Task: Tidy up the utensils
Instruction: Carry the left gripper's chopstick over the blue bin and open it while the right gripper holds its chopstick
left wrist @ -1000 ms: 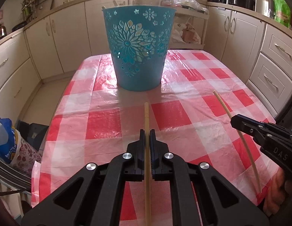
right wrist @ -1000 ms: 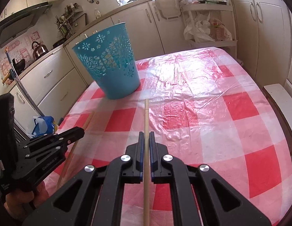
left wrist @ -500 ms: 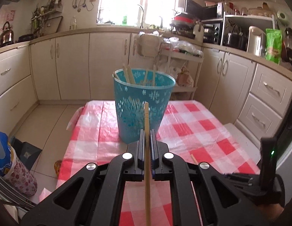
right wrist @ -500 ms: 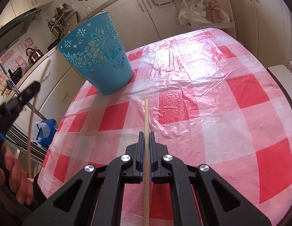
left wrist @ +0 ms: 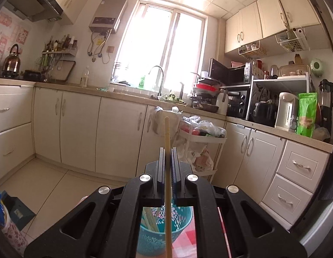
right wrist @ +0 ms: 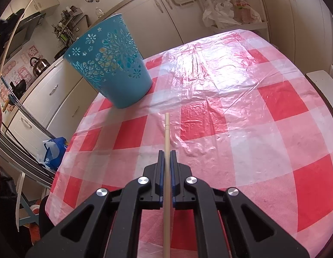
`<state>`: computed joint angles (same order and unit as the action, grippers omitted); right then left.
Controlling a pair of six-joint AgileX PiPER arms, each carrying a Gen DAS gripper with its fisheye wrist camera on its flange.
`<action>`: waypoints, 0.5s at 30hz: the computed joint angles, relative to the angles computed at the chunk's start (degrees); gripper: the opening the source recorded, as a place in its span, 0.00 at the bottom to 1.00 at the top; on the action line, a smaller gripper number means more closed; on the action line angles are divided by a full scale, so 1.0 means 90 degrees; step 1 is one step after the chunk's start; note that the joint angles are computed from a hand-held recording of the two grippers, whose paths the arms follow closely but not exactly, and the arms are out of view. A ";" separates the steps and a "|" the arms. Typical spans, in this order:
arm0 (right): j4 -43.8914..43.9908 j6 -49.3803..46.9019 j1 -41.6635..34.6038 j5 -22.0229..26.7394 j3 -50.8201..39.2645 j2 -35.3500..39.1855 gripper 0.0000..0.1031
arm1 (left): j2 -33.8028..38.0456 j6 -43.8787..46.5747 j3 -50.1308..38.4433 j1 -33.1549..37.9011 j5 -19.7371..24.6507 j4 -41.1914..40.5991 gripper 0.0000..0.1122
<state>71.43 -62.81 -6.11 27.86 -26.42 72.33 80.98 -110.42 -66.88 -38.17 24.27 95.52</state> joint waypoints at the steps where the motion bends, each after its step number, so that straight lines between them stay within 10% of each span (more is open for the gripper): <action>1: -0.0014 0.0015 -0.0011 0.0020 -0.0008 0.0018 0.06 | 0.0173 -0.0147 -0.0212 0.0106 -0.0085 0.0118 0.04; 15: -0.0214 0.0178 -0.0116 0.0187 -0.0114 0.0161 0.06 | 0.2640 -0.0450 -0.2815 0.0907 -0.0533 -0.0207 0.04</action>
